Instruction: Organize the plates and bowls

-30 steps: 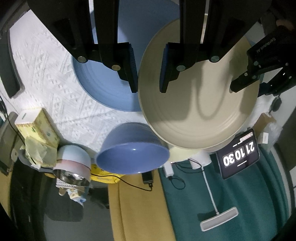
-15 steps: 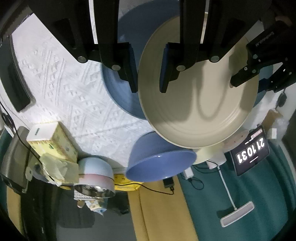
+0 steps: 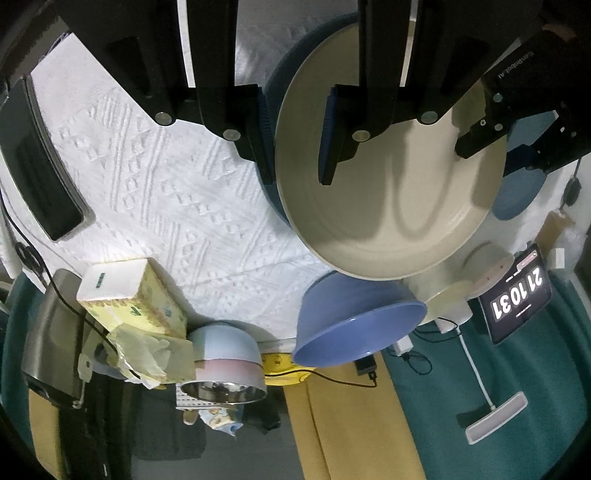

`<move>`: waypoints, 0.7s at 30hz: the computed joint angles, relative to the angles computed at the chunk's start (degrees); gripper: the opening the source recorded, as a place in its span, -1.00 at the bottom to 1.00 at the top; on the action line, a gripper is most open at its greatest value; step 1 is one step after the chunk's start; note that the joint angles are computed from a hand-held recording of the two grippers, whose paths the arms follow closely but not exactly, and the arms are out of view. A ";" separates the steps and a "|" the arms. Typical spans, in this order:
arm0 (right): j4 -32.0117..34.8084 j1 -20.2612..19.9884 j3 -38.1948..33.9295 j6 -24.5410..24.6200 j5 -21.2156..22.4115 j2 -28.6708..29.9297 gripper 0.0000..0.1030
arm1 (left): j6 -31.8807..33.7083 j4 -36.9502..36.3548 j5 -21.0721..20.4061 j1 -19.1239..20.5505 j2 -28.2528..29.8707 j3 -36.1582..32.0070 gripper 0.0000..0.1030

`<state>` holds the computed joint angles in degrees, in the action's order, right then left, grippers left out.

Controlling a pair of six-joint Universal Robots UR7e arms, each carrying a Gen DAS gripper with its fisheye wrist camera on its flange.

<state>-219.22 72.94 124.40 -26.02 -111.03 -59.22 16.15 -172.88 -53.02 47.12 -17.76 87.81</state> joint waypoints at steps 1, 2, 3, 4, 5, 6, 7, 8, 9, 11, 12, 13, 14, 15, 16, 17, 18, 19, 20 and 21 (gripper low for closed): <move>-0.11 -0.04 0.03 0.05 -0.16 0.00 -0.50 | -0.12 0.96 0.24 0.01 0.22 -0.30 -0.09; -0.22 -0.12 0.07 0.12 -0.26 -0.05 -0.50 | -0.20 1.76 0.28 0.02 0.35 -0.48 -0.09; -0.47 -0.12 0.10 0.14 -0.47 -0.06 -0.50 | -0.06 2.40 0.11 0.07 0.44 -0.57 -0.09; -0.94 -0.09 0.10 0.01 -0.84 0.02 -0.50 | 0.03 2.84 0.14 0.03 0.59 -0.67 -0.09; -1.82 0.03 -0.03 -0.27 -1.54 0.32 -0.50 | 0.12 2.82 0.54 -0.08 0.78 -0.72 -0.09; -2.55 0.03 -0.02 -0.58 -1.87 0.49 -0.50 | 0.22 2.70 0.81 -0.15 0.94 -0.72 -0.09; -2.88 -0.08 0.07 -0.76 -1.95 0.52 -0.50 | 0.15 2.62 0.82 -0.14 1.01 -0.71 -0.09; -2.84 -0.12 -0.06 -0.78 -2.21 0.64 -0.50 | -0.08 2.70 0.66 -0.11 0.95 -0.67 -0.09; -2.76 -0.22 -0.13 -0.83 -2.46 0.74 -0.50 | -0.26 2.78 0.58 -0.04 0.92 -0.69 -0.09; -2.51 -0.28 -0.42 -0.61 -3.28 1.20 -0.50 | -0.34 2.51 0.94 0.04 1.00 -0.74 -0.09; -2.41 -0.30 -0.57 -0.54 -3.67 1.42 -0.50 | -0.50 2.50 1.07 0.06 1.01 -0.76 -0.09; -2.16 -0.35 -0.69 -0.44 -3.89 1.61 -0.50 | -0.70 2.56 1.12 0.13 0.94 -0.75 -0.09; -1.61 -0.43 -0.83 -0.25 -4.07 1.79 -0.50 | -0.73 2.61 1.13 0.21 0.90 -0.82 -0.09; -1.14 -0.46 -0.92 -0.13 -4.24 1.96 -0.50 | -0.78 2.55 1.09 0.28 0.83 -0.77 -0.09; -0.87 -0.49 -0.91 -0.06 -4.05 2.08 -0.48 | -0.77 2.60 1.14 0.36 0.75 -0.80 -0.09; -1.04 -0.33 -0.92 -0.26 -3.99 2.39 -0.46 | -0.87 2.55 1.18 0.45 0.67 -0.74 -0.09; -1.58 0.05 -1.21 -0.58 -4.77 2.89 -0.40 | -1.01 2.56 1.16 0.54 0.58 -0.73 -0.09; -1.44 0.20 -1.36 -0.59 -4.92 3.03 -0.36 | -1.22 2.61 1.20 0.66 0.46 -0.73 -0.09; -1.26 0.37 -1.63 -0.49 -5.18 3.20 -0.36 | -1.37 2.58 1.23 0.75 0.36 -0.69 -0.09; -1.12 0.46 -1.86 -0.41 -5.41 3.29 -0.35 | -1.49 2.51 1.23 0.84 0.24 -0.62 -0.09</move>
<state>-220.34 73.40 122.54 -26.43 -116.45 -55.94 14.66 -170.37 -51.79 47.97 -17.52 87.19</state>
